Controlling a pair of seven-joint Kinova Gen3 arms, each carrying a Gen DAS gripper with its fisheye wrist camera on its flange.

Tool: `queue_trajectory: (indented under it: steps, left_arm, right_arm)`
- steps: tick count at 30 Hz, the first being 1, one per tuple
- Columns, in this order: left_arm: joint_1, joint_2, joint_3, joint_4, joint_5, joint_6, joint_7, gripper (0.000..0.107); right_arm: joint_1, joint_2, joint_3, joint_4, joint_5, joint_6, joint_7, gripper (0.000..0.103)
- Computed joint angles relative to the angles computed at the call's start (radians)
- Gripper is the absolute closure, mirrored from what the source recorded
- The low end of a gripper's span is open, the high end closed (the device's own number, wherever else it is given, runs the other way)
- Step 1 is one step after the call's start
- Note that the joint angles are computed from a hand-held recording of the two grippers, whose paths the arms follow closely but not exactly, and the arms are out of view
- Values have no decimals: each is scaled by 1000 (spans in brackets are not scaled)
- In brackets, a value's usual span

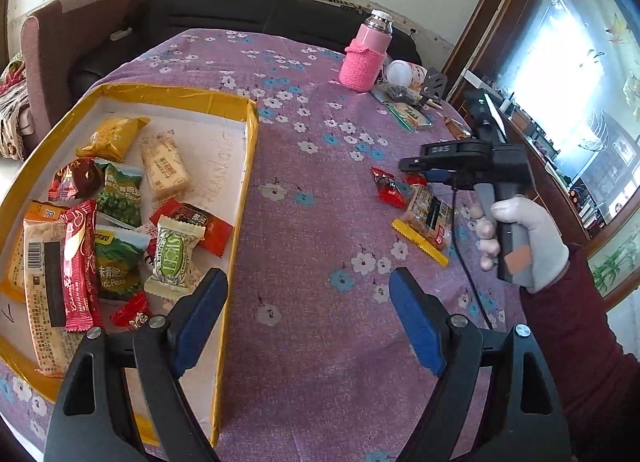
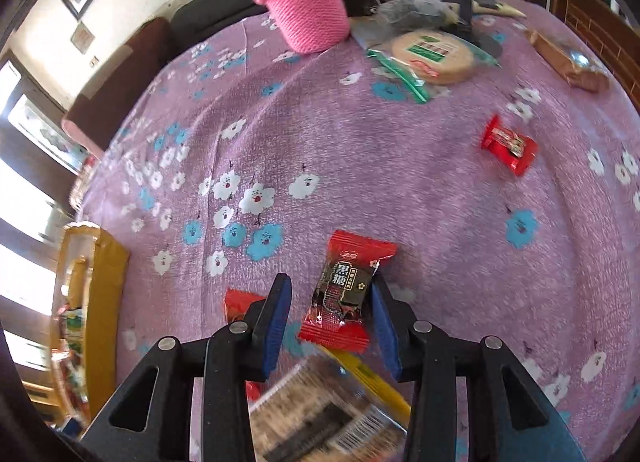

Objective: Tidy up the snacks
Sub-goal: 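Grasp the dark red square candy with the right gripper, then grasp another red candy with the left gripper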

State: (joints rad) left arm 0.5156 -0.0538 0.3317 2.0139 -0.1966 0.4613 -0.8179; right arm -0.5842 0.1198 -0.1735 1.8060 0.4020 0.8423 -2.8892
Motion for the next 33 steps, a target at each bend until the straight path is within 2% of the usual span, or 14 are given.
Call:
queue_trajectory:
  steps: [2, 4, 6, 8, 11, 14, 16, 18, 20, 23, 25, 29, 31, 33]
  left_arm:
    - [2, 2, 7, -11, -18, 6, 12, 24]
    - [6, 13, 13, -28, -40, 13, 21, 24]
    - [-15, 25, 30, -44, -14, 17, -17, 24]
    - [16, 48, -16, -68, 64, 13, -93, 24]
    - [-2, 92, -20, -116, 176, 8, -205, 24]
    - [28, 177, -46, -215, 183, 42, -241, 25]
    - [27, 242, -44, -284, 212, 63, -302, 25]
    - [24, 320, -39, -365, 250, 92, -367, 32]
    - [30, 382, -46, -441, 277, 137, -401, 48]
    - [82, 462, -89, -551, 258, 187, -396, 48]
    - [119, 516, -114, -625, 227, 237, -380, 48]
    - [175, 602, -148, -733, 178, 327, -365, 48]
    - [212, 612, -174, -740, 138, 321, -352, 48]
    - [263, 625, -205, -760, 73, 338, -329, 56]
  right_arm:
    - [-69, 39, 23, -38, 81, 81, -38, 75]
    - [-77, 55, 3, -44, 137, 117, -79, 75]
    - [-10, 27, -72, -5, 174, 88, -134, 78]
    - [82, -20, -160, 64, 208, 8, -213, 78]
    - [207, -107, -299, 157, 268, -43, -335, 78]
    - [331, -202, -437, 249, 328, -117, -457, 78]
    - [371, -269, -475, 315, 364, -190, -538, 77]
    - [337, -301, -452, 358, 409, -224, -620, 77]
    - [246, -319, -372, 395, 454, -237, -696, 77]
    - [138, -328, -235, 432, 485, -295, -743, 77]
    - [117, -339, -193, 446, 485, -329, -739, 77]
    - [167, -349, -232, 447, 480, -352, -716, 77]
    - [192, -351, -260, 447, 482, -354, -715, 77]
    - [214, -349, -283, 443, 474, -356, -702, 77]
